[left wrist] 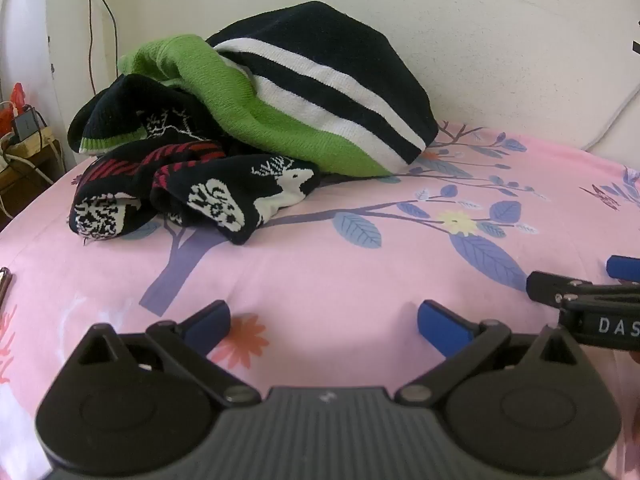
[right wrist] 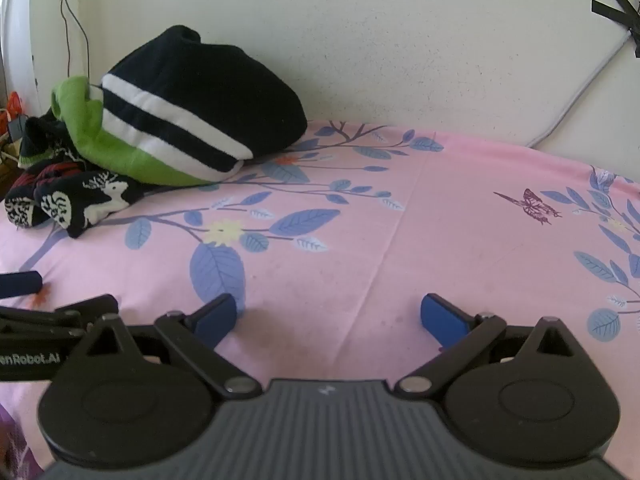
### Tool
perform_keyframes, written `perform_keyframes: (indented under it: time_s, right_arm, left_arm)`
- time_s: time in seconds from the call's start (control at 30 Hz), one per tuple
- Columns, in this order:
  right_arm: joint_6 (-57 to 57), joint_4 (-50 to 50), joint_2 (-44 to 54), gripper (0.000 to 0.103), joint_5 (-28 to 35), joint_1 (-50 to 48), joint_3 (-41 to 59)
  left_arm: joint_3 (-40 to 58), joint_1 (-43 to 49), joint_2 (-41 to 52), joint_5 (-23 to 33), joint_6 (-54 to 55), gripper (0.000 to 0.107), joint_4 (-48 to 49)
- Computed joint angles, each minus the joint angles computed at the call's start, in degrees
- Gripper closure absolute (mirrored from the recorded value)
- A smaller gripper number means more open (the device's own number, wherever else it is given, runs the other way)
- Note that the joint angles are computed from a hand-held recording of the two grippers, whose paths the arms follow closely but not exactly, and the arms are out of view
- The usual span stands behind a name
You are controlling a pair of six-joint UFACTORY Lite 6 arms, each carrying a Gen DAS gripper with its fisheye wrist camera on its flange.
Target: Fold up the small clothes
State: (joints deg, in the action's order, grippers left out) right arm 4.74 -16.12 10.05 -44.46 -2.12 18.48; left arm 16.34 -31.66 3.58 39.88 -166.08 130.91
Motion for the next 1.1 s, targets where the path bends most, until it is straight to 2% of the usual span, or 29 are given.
perform_keyframes:
  time_s: [0.17,0.43,0.5,1.1]
  right_arm:
    - [0.02,0.04,0.02,0.008,-0.04,0.04,-0.01]
    - [0.02,0.12,0.02,0.008,-0.09,0.12,-0.05]
    - [0.02,0.12,0.02,0.008,-0.09,0.12,-0.05]
    - [0.22,0.05,-0.06,0.008,0.34,0.32,0.32]
  left_arm:
    - [-0.05,-0.28,-0.71,-0.8,1.14,0.004,-1.32]
    - [-1.89,2.39,-3.38,-2.33,0.8,0.004,2.61]
    - [0.4,1.14,-0.23,-1.45,0.87,0.004,0.44]
    - [0.51,1.06,-0.26,-1.53,1.06,0.004,0.15]
